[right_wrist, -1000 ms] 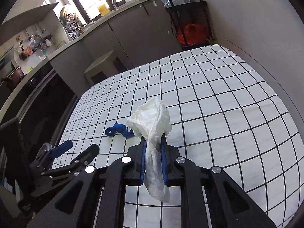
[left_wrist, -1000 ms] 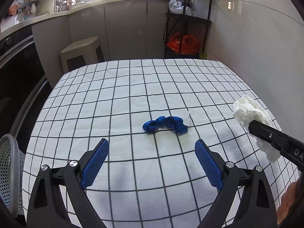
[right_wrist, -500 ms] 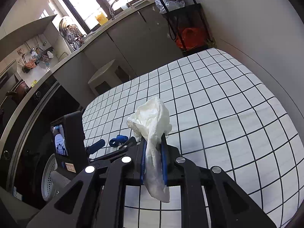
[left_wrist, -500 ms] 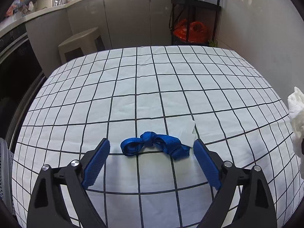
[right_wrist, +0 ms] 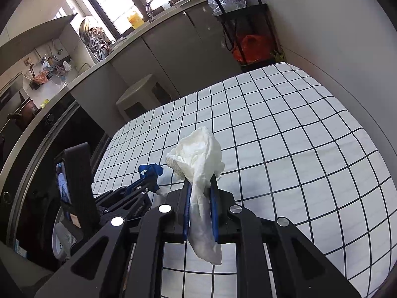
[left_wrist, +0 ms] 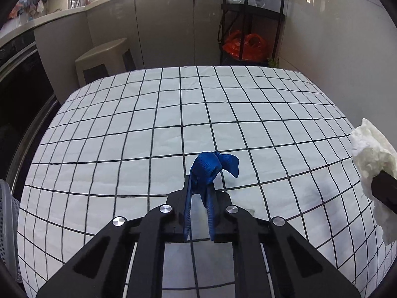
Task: Collect trash
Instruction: 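Grasp the blue bottle cap with the left tool while the right tool holds the cloth, then carry the blue cap with the left tool and cloth with the right tool over the basket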
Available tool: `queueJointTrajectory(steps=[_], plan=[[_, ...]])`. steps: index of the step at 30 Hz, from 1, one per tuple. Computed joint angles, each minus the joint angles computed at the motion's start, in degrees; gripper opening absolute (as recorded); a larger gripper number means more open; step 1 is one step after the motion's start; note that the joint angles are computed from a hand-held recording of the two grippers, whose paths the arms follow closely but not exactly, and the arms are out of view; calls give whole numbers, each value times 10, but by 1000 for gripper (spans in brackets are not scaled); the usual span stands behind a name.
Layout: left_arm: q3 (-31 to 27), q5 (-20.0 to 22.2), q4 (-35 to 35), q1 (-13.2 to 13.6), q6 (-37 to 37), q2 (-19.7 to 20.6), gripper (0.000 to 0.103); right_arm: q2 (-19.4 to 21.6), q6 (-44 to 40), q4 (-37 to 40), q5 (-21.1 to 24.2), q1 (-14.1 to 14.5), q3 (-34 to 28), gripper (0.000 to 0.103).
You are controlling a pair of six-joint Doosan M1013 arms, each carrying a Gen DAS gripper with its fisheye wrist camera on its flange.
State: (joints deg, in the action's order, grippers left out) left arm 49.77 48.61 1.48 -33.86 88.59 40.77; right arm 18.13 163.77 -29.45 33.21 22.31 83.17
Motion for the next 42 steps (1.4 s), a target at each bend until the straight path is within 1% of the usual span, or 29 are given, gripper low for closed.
queueJointTrajectory(steps=[5, 9, 11, 16, 22, 27, 31, 34, 37, 42], plan=[[54, -43, -2, 11, 10, -45, 11, 2, -10, -2, 7, 7, -9, 14], [89, -57, 20, 23, -3, -77, 11, 7, -26, 1, 12, 16, -21, 14], [108, -61, 32, 31, -10, -93, 11, 12, -45, 17, 7, 21, -28, 14], [159, -85, 46, 58, -26, -136, 11, 31, -94, 46, 15, 41, -57, 14], [213, -116, 64, 96, -47, -180, 11, 68, -148, 64, 34, 75, -116, 14], [240, -136, 78, 131, -55, -200, 11, 115, -199, 84, 61, 102, -189, 14], [242, -136, 92, 160, -68, -202, 11, 150, -225, 120, 60, 118, -242, 14], [245, -142, 105, 180, -80, -201, 11, 185, -261, 157, 76, 127, -298, 14], [247, -145, 121, 197, -99, -200, 11, 226, -303, 183, 111, 136, -371, 14], [236, -133, 92, 226, -107, -187, 12, 303, -367, 213, 185, 146, -516, 14]])
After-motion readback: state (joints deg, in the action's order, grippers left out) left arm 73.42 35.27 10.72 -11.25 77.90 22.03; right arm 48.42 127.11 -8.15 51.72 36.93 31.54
